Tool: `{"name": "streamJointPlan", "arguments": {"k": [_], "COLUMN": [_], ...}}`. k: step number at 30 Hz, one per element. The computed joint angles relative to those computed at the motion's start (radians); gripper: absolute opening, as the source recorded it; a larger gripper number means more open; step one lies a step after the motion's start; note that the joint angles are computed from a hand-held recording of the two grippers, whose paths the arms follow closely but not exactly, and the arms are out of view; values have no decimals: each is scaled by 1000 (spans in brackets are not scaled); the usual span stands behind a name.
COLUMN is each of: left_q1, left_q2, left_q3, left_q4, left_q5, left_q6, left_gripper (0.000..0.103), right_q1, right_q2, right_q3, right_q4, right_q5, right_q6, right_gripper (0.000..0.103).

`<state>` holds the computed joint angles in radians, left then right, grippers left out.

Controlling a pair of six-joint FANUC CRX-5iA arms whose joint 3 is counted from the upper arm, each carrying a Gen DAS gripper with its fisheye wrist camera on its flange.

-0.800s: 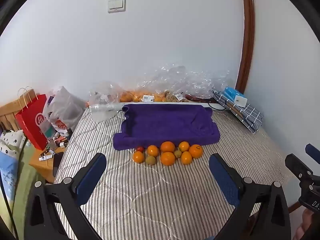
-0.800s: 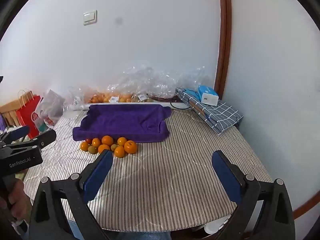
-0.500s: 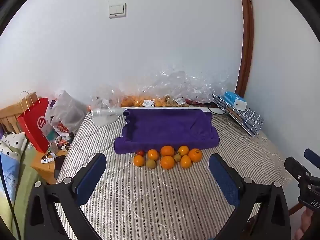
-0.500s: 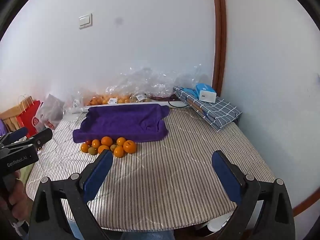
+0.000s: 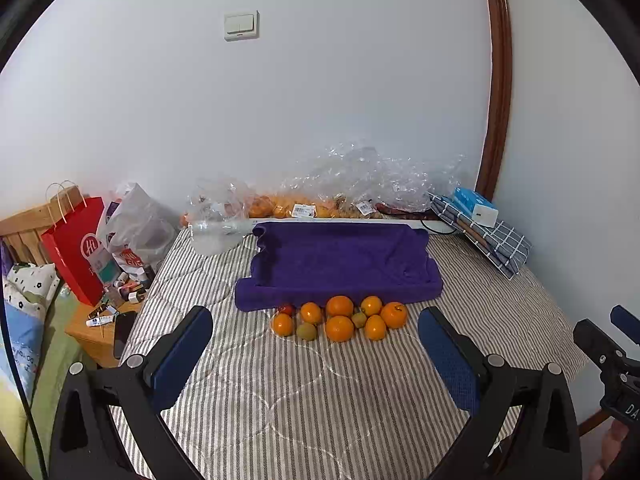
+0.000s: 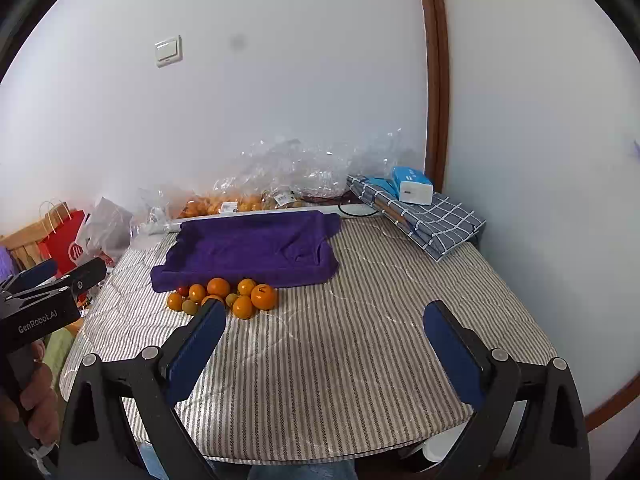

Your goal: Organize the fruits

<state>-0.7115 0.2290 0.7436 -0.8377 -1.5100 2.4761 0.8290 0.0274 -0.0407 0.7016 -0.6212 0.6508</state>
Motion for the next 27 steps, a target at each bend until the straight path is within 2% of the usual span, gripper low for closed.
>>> {"name": "streamJointPlan", "arguments": {"k": [15,27], "left_q1": [-24,-15], "left_q2": [2,-12], "left_q3": [10,-16], "left_q4": [-28,-9], "left_q5": [-30,-11], "left_q6": [20,37], "left_gripper": [103,103], "right_q1": [6,14], "right_q2": [-7,-5], "right_q3": [-2,-4], "right_q4": [-33,-13], "right_q5": [12,3], "right_q6": [23,14], "right_gripper": [98,98]}}
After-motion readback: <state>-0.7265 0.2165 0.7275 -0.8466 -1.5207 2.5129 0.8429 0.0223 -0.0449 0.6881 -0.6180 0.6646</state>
